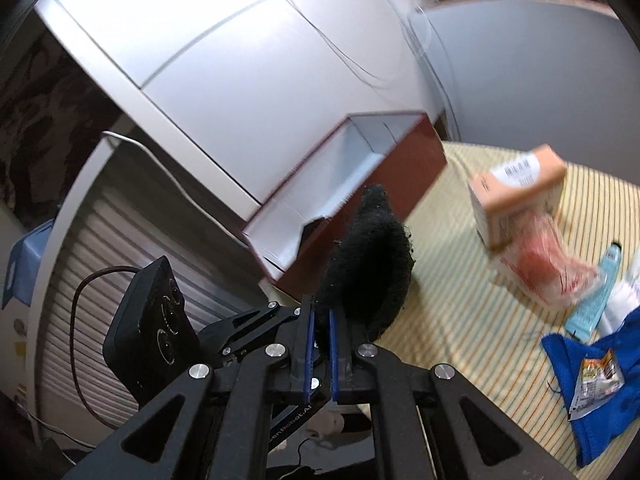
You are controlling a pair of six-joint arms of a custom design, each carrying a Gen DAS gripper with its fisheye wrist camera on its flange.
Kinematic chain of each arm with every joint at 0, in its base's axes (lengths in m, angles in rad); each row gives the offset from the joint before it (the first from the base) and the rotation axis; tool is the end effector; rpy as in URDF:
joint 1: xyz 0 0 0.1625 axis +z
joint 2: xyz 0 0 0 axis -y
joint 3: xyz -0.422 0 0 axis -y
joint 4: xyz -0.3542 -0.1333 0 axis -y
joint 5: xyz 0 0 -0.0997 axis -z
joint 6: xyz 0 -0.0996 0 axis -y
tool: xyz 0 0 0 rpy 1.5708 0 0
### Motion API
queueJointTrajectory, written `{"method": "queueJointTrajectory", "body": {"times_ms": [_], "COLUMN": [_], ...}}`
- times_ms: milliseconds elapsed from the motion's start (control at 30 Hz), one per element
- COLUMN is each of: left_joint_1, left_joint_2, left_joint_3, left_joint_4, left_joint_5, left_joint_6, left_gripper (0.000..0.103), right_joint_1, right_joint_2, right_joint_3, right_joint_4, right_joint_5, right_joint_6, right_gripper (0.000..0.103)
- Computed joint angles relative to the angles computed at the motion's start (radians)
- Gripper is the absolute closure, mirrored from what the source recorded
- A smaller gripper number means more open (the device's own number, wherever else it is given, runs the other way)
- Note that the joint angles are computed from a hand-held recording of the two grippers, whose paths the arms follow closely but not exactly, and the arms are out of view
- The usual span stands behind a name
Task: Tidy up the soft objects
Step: 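Lift the black glove with both grippers and carry it over the shoebox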
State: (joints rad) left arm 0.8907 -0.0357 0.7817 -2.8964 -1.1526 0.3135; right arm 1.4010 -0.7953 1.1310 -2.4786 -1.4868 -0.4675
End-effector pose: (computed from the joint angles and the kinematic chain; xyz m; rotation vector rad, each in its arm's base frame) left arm -0.3775 -0.7430 -0.0844 1.1372 2.4562 -0.8965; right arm 0.0099 -0.7803 0.3177 0.4686 -2.8813 0.8537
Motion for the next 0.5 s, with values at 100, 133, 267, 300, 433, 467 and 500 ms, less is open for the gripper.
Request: {"method": "queueJointTrajectory", "body": {"times_ms": [100,133,267,300,433,467,500], "left_joint_1": [-0.004,-0.005,-0.008,-0.008,-0.005,-0.002,0.001], "left_joint_2": [-0.017,-0.021,-0.030,-0.031,-0.024,-0.018,-0.013], "left_joint_3": [0.007,0.009,-0.003,-0.010,-0.059,-0.086,-0.106], "left_joint_4": [-0.033,-0.042,-0.083,-0.091,-0.092,-0.081,-0.070], "left_joint_5": [-0.010,-0.010,0.000,0.005,0.032,0.042,0.048], "left_joint_6": [0.010,0.012,0.041,0.047,0.068,0.075,0.079], "left_gripper": [0.094,0.094,0.094,0.094,0.094,0.094,0.094], "right_joint_1": [0.013,0.018,0.046,0.053,0.080,0.088,0.092], "right_joint_2": [-0.017,-0.019,-0.018,-0.014,0.023,0.034,0.043], "right_joint_3": [0.015,0.017,0.002,-0.008,-0.068,-0.087,-0.101], "right_joint_4": [-0.021,-0.028,-0.043,-0.043,-0.032,-0.027,-0.023], "right_joint_5": [0.010,0.014,0.018,0.019,0.019,0.015,0.013], "right_joint_6": [-0.016,-0.023,-0.038,-0.041,-0.056,-0.058,-0.061], "right_gripper": [0.097,0.097,0.097,0.097,0.097,0.097,0.097]}}
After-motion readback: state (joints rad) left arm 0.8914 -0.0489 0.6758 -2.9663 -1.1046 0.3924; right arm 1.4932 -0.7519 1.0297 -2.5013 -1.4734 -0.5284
